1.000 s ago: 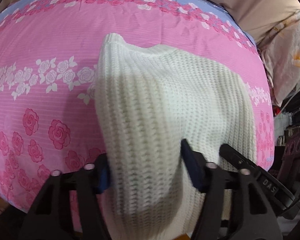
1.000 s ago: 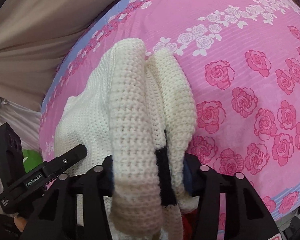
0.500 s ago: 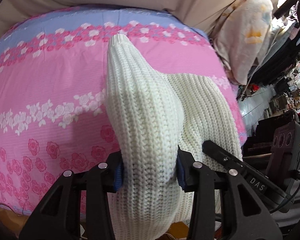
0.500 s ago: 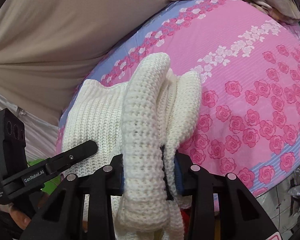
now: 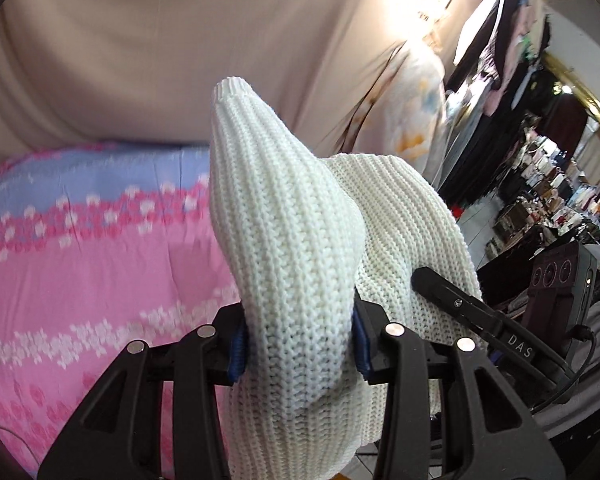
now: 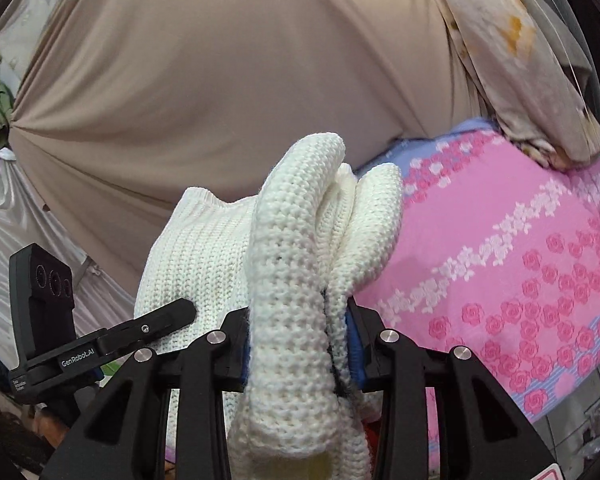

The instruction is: Fold small clothes

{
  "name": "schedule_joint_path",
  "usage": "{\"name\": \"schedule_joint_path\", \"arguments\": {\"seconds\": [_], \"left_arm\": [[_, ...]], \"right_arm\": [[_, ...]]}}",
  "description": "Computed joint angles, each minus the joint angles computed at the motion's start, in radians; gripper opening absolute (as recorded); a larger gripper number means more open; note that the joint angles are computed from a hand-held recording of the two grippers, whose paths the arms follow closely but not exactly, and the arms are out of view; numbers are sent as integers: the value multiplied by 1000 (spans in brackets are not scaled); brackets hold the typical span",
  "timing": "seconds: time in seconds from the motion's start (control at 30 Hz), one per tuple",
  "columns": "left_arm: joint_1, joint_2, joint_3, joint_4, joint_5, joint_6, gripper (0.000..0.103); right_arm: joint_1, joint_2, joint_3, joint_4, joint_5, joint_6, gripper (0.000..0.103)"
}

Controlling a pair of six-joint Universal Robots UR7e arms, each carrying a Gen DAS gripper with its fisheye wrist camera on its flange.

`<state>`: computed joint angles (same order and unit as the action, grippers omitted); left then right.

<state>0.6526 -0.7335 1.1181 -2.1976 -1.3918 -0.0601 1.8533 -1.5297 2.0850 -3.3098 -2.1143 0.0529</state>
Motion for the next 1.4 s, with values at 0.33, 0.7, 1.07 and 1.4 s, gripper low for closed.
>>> {"name": "schedule_joint_path", "arguments": {"seconds": [0.33,0.7,1.07,1.4], "left_arm": [[41,-119,-2,-65,44,95,41],[296,-163,237,43,361,-79,74],[314,-157,271,27,367,-78,83],[298,-134,262,20,398,-83,83]], "right_arm": [[158,212,-211,-37,27,-152,35],[-62,426,-118,145,22,220,69],[-109,572,-283,363,57,207,75],[-38,586,-329,262,-42,4,21]]}}
